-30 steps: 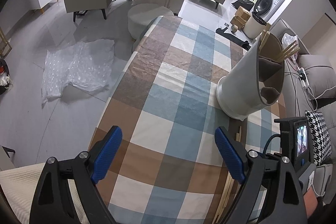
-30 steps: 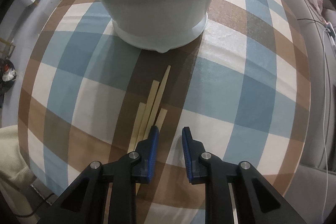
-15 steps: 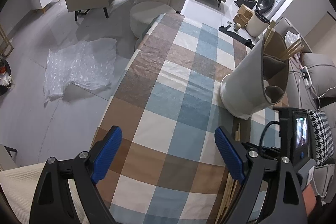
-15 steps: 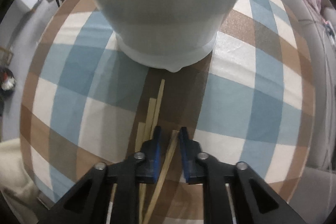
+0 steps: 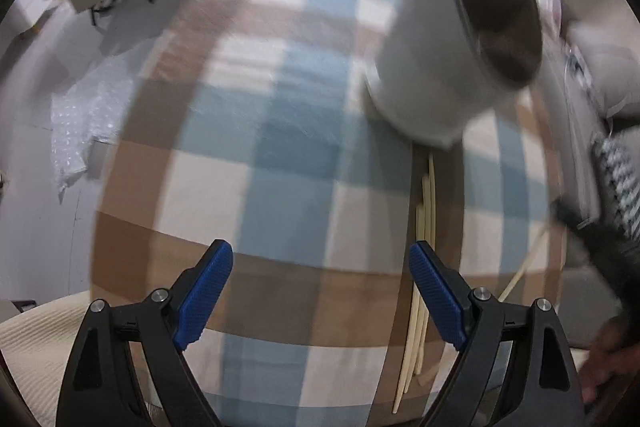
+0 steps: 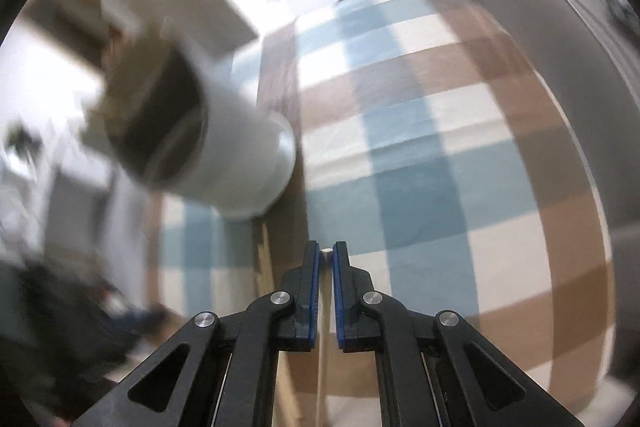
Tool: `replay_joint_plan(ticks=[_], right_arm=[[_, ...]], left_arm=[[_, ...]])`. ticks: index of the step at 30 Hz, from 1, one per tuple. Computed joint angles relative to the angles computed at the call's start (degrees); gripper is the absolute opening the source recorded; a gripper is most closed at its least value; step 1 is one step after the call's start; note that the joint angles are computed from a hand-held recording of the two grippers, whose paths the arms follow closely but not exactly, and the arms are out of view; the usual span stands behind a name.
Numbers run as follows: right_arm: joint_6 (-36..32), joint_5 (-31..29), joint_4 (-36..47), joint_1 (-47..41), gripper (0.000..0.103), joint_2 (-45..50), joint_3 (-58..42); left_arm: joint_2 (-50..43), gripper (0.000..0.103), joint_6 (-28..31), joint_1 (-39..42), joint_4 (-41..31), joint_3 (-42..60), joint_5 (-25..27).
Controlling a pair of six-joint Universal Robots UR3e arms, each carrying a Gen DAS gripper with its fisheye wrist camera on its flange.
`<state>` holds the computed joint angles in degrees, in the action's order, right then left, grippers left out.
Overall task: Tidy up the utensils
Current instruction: 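Lower the right tool onto the chopstick pile and close on one chopstick, then close the left tool on a chopstick while the right tool lifts its chopstick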
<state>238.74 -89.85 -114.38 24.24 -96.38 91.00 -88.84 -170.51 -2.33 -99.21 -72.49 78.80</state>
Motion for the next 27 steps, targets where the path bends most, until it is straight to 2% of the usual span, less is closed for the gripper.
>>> replay_joint_plan(ticks=[5, 8, 13, 21, 23, 27], right_arm=[[1.59, 2.99, -5.35, -4.96, 0.004, -11.17, 11.10], [2.73, 4.30, -9.10, -5.93, 0.004, -14.37, 16.58], [1.89, 7.96, -11.17, -9.43, 0.004, -19.16, 21.88], [-1.78, 6.51, -12.79, -9.17, 0.004, -16.51, 18.65], [-2.72, 5.67, -12.06, -8.52, 0.004, -15.23, 17.32], [-3.90, 4.46, -11.42, -7.37, 0.004, -13.29, 15.30]], left_arm=[[-1.20, 0.087, -2.04, -5.33, 2.78, -3.05, 2.18], [-1.39, 0.087, -3.06, -6.44, 3.47, -3.92, 2.28], [-2.49, 0.087, -5.08, -9.35, 5.20, -5.14, 6.59], [-2.41, 0.087, -5.16, -12.17, 7.28, -6.10, 8.68], [-3.19, 0.089, -5.27, -13.88, 7.04, -5.34, 11.62], [-4.24, 0.087, -5.34, -12.99, 4.84, -3.00, 11.06]])
